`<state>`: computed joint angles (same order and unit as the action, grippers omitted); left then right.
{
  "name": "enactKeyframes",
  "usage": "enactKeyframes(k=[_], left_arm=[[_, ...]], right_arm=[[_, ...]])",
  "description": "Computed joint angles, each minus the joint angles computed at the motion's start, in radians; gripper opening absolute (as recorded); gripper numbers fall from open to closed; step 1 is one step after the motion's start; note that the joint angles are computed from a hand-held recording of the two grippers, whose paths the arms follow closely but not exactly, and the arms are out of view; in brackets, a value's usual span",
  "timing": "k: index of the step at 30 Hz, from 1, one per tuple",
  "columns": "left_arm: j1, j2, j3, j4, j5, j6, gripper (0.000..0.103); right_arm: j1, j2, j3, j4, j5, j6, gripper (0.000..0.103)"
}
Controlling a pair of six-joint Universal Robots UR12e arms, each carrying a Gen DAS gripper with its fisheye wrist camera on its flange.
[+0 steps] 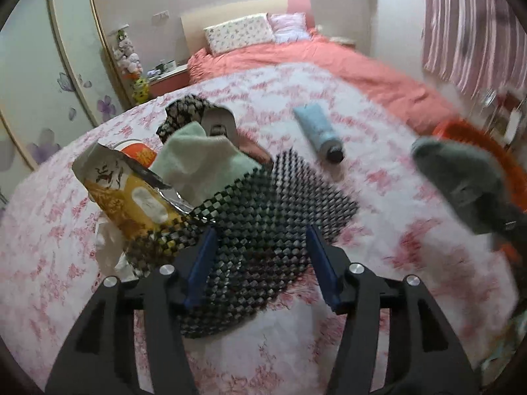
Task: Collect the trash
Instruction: 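Grasp the black checkered mesh with the left gripper and lift it, then drop the grey sock into the orange basket with the right gripper while the left gripper drops the mesh in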
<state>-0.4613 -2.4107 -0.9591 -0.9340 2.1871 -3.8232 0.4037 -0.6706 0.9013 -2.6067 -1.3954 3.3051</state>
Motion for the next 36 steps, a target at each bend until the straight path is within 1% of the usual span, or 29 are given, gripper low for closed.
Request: enactKeyframes(k=[1, 2, 3, 5, 6, 7, 8, 10, 11, 13, 14, 17, 20, 26, 31, 36], left_arm=[[0.0, -0.007, 0.012, -0.022, 0.004, -0.002, 0.056], [0.0, -0.012, 0.024, -0.04, 0.009, -0.007, 0.053], [0.0, -0.013, 0.025, -0.04, 0.015, -0.011, 0.049], [0.003, -0.009, 0.019, -0.04, 0.018, -0.024, 0.035], [0.004, -0.002, 0.006, -0.026, 0.015, -0.026, 0.032], [0.005, 0.004, -0.007, -0.007, 0.01, -0.027, 0.027], [0.009, 0.017, -0.031, 0.026, -0.005, -0.03, 0.022], [0.016, 0.042, -0.078, 0.095, -0.04, -0.029, 0.016], [0.019, 0.051, -0.093, 0.123, -0.055, -0.027, 0.015], [0.018, 0.064, -0.115, 0.168, -0.064, -0.016, 0.013], [0.018, 0.068, -0.122, 0.186, -0.068, -0.011, 0.008], [0.014, 0.085, -0.147, 0.252, -0.072, 0.006, 0.008], [0.009, 0.091, -0.155, 0.29, -0.066, 0.023, 0.007], [0.009, 0.111, -0.179, 0.378, -0.088, 0.032, 0.007], [-0.002, 0.108, -0.16, 0.425, -0.083, 0.064, 0.007], [-0.016, 0.094, -0.126, 0.463, -0.088, 0.102, 0.007]], right_arm=[[-0.001, 0.0, 0.0, 0.0, 0.001, 0.0, 0.013], [-0.001, 0.0, 0.001, 0.0, 0.003, -0.001, 0.013], [-0.001, 0.0, 0.0, 0.001, 0.003, 0.0, 0.013], [-0.002, 0.001, 0.0, 0.004, 0.005, 0.003, 0.013], [-0.002, 0.002, -0.001, 0.005, 0.006, 0.003, 0.013], [-0.002, 0.001, 0.001, 0.006, 0.007, 0.003, 0.013], [-0.002, 0.001, 0.001, 0.008, 0.007, 0.003, 0.013], [-0.002, 0.0, 0.003, 0.008, 0.009, 0.003, 0.013], [-0.003, 0.001, 0.003, 0.008, 0.009, 0.003, 0.013], [-0.003, -0.001, 0.006, 0.004, 0.01, 0.004, 0.013], [-0.003, -0.002, 0.008, 0.001, 0.01, 0.003, 0.013], [-0.004, -0.007, 0.014, -0.011, 0.009, 0.007, 0.013], [-0.005, -0.013, 0.024, -0.031, 0.007, 0.014, 0.013], [-0.01, -0.023, 0.041, -0.059, 0.009, 0.023, 0.013], [-0.019, -0.039, 0.067, -0.118, 0.008, 0.044, 0.013], [-0.026, -0.054, 0.095, -0.184, -0.011, 0.066, 0.013]])
